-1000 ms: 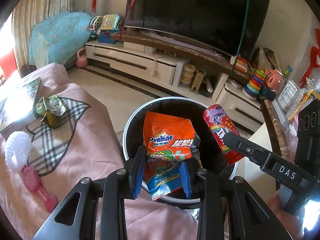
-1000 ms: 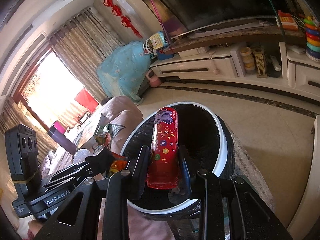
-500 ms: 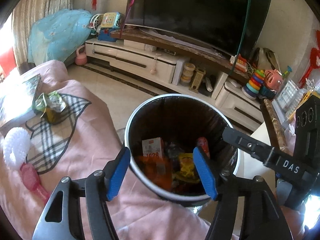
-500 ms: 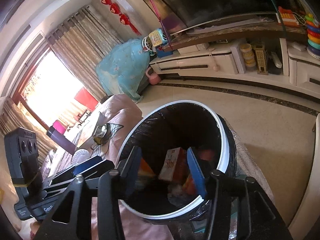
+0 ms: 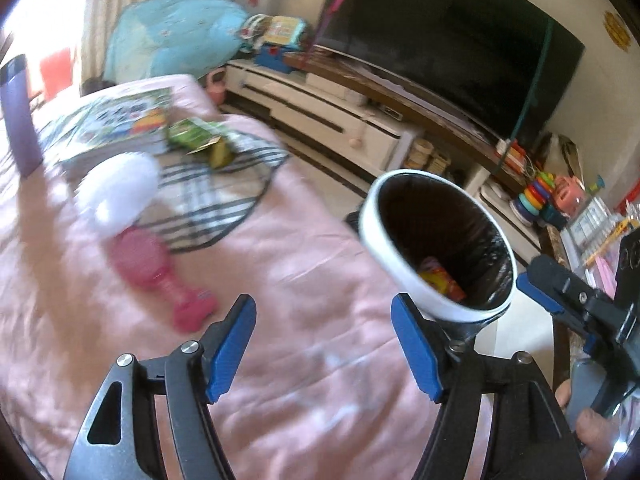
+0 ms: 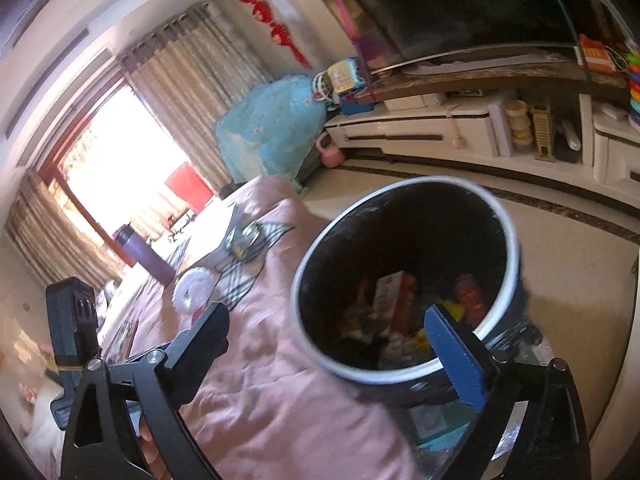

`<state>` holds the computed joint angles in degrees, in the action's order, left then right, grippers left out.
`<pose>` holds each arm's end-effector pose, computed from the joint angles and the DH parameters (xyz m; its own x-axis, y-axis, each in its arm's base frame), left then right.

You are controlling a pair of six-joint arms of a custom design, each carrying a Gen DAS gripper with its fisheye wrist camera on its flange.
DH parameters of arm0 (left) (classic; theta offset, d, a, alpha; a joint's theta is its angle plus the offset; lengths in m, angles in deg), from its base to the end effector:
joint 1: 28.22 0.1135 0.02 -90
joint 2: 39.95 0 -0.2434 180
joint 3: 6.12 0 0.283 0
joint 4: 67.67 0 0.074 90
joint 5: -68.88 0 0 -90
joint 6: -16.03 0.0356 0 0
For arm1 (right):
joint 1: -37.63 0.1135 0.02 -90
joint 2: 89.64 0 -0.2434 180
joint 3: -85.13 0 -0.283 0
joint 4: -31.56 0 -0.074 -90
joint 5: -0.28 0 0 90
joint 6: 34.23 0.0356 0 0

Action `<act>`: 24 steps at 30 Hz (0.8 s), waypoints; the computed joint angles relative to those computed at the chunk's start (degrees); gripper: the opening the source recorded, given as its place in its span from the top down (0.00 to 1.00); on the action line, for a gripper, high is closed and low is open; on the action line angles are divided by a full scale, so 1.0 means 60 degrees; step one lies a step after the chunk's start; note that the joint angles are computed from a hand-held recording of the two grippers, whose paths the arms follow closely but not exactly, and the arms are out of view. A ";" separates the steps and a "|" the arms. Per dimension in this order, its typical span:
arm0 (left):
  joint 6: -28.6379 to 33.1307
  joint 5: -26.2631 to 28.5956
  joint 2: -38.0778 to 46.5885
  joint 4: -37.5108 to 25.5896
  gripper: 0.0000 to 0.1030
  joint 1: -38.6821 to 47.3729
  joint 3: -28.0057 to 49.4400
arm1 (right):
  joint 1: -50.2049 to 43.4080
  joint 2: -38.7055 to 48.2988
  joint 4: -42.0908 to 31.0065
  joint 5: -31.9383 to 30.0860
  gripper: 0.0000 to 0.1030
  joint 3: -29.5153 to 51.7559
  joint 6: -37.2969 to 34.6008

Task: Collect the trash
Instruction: 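Move both open tools back toward the white mesh ball and pink brush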

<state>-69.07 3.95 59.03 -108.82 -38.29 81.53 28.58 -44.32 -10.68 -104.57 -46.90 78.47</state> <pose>0.3914 -0.0848 0.2141 -0.7428 0.2105 -0.6355 0.4777 0.8318 -0.2828 0.2139 -0.0248 0.2306 -0.5972 0.4728 -0.6479 0.2032 0.8706 0.4481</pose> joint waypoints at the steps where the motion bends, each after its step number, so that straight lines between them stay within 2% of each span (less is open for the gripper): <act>1: 0.0046 0.0042 -0.0122 -0.0021 0.32 0.0221 -0.0126 | 0.0255 -0.0030 0.0026 0.0134 0.04 -0.0039 0.0085; 5: 0.0294 0.0295 -0.0474 -0.0205 0.32 0.1024 -0.0391 | 0.1485 0.0166 0.0287 0.0812 0.04 -0.0084 0.0460; 13: 0.0746 0.0613 -0.0548 -0.0538 0.32 0.2360 -0.0375 | 0.3287 0.0857 0.0878 0.1527 0.04 0.0008 0.0820; 20: 0.1056 0.0685 -0.0271 -0.0738 0.32 0.3097 -0.0034 | 0.4569 0.2296 0.1372 0.2049 0.04 0.0661 0.0683; 24: 0.1180 0.0628 0.0251 -0.0906 0.32 0.3305 0.0595 | 0.4960 0.3166 0.1508 0.2159 0.04 0.1151 0.0311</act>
